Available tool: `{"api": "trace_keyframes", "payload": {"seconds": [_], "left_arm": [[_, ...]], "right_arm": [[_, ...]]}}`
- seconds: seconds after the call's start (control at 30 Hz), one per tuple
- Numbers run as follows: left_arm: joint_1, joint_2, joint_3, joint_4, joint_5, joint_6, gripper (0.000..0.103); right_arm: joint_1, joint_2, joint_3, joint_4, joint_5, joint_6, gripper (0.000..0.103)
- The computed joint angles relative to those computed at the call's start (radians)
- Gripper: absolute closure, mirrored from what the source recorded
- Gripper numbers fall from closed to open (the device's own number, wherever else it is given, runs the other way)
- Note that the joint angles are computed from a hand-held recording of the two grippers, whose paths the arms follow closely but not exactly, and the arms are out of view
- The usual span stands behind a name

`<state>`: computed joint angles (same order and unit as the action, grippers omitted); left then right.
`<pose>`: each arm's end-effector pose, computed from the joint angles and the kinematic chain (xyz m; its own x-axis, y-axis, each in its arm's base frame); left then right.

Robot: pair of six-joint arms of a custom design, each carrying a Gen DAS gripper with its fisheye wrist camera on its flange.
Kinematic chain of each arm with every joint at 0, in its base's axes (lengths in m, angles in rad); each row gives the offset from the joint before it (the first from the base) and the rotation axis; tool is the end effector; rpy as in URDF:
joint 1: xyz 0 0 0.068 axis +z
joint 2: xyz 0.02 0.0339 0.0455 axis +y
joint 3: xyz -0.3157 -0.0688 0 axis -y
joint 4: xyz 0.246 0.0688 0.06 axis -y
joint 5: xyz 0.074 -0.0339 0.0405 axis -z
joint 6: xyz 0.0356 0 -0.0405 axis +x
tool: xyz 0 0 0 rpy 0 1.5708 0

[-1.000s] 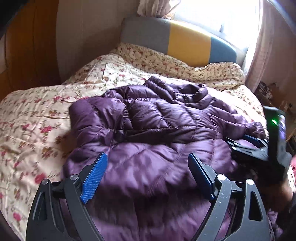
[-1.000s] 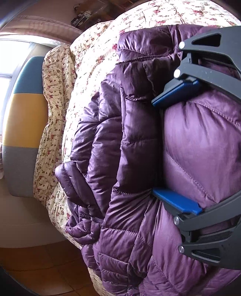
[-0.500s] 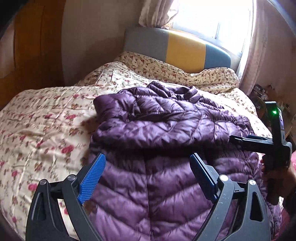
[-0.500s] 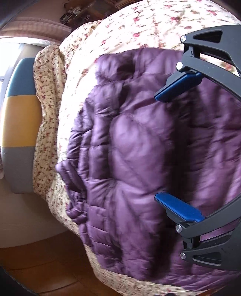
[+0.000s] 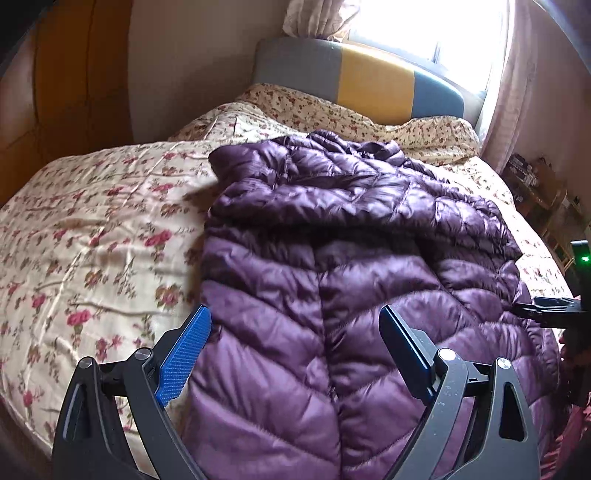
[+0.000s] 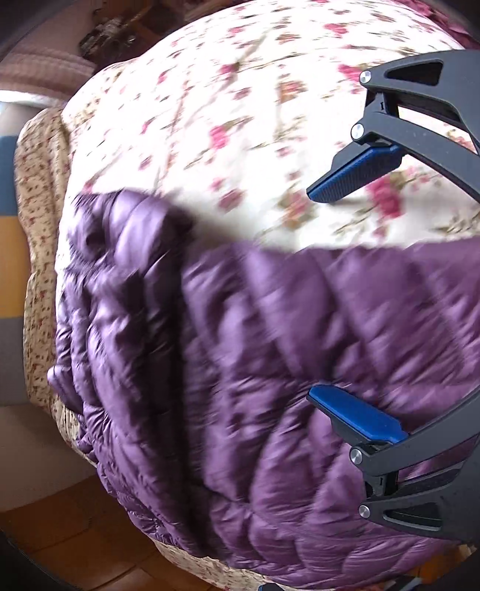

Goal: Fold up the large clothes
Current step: 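Open the right gripper and smooth the folded jacket side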

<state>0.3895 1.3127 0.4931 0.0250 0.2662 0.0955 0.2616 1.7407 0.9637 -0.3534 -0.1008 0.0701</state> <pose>0.2136 0.0776 0.2026 -0.6758 -0.1780 -0.7153 -0.1320 0.9839 -0.1201 0.3251 0.0907 0.1960 -0.8926 -0.1668 -0.4189 -0.2368 0.9640 0.1207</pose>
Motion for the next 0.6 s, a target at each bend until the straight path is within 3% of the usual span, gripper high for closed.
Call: {"api": "trace_keyframes", "payload": {"seconds": [0.37, 0.6], "left_arm": [[0.051, -0.062, -0.090, -0.008, 0.024, 0.076, 0.011], [0.111, -0.138, -0.146, -0.059, 0.059, 0.147, 0.011]], "right_arm": [[-0.017, -0.156, -0.134, -0.035, -0.055, -0.032, 0.004], [-0.056, -0.282, -0.241, -0.090, -0.153, -0.065, 0.004]]}}
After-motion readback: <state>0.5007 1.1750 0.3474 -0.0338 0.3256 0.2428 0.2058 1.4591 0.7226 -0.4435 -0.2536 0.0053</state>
